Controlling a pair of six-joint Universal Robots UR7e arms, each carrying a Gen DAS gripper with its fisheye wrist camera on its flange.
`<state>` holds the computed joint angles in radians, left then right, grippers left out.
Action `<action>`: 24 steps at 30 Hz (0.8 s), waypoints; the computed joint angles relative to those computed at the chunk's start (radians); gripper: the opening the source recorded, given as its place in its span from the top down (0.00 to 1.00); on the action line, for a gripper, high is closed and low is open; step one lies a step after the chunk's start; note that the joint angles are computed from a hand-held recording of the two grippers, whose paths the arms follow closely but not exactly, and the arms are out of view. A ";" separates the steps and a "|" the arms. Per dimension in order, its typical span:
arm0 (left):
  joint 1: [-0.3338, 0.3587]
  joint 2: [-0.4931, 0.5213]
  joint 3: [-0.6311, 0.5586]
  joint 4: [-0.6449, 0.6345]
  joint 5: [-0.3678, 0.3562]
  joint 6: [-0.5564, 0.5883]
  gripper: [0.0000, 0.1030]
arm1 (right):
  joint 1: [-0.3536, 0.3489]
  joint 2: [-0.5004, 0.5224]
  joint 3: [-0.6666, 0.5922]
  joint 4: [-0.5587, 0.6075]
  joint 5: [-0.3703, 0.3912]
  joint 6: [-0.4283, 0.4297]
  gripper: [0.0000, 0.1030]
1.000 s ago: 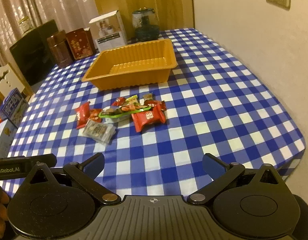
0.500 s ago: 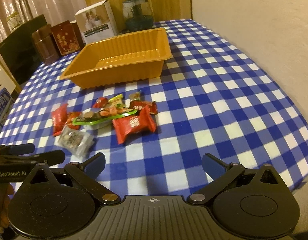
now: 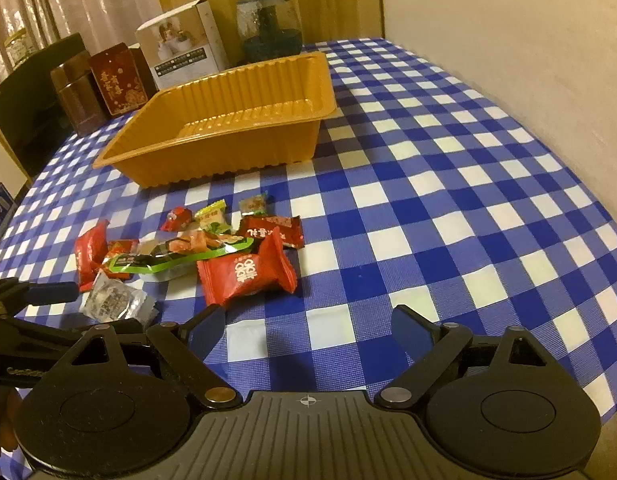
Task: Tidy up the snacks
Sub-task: 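Move both tools down toward the snack pile in front of the orange tray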
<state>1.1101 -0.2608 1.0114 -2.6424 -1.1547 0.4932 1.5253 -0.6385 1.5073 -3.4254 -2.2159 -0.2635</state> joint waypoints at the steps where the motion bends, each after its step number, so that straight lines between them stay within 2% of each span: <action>1: 0.000 0.004 -0.008 0.012 0.004 0.002 0.12 | -0.001 0.001 0.000 0.000 0.003 0.002 0.12; 10: -0.002 0.009 -0.004 0.006 0.023 0.012 0.19 | -0.001 0.024 -0.030 -0.012 0.022 -0.030 0.12; 19: -0.007 -0.043 0.076 -0.023 0.017 -0.050 0.21 | 0.000 0.068 -0.100 0.009 0.049 -0.152 0.12; 24: -0.008 -0.075 0.119 -0.057 0.020 -0.079 0.21 | -0.004 0.092 -0.140 0.041 0.053 -0.178 0.12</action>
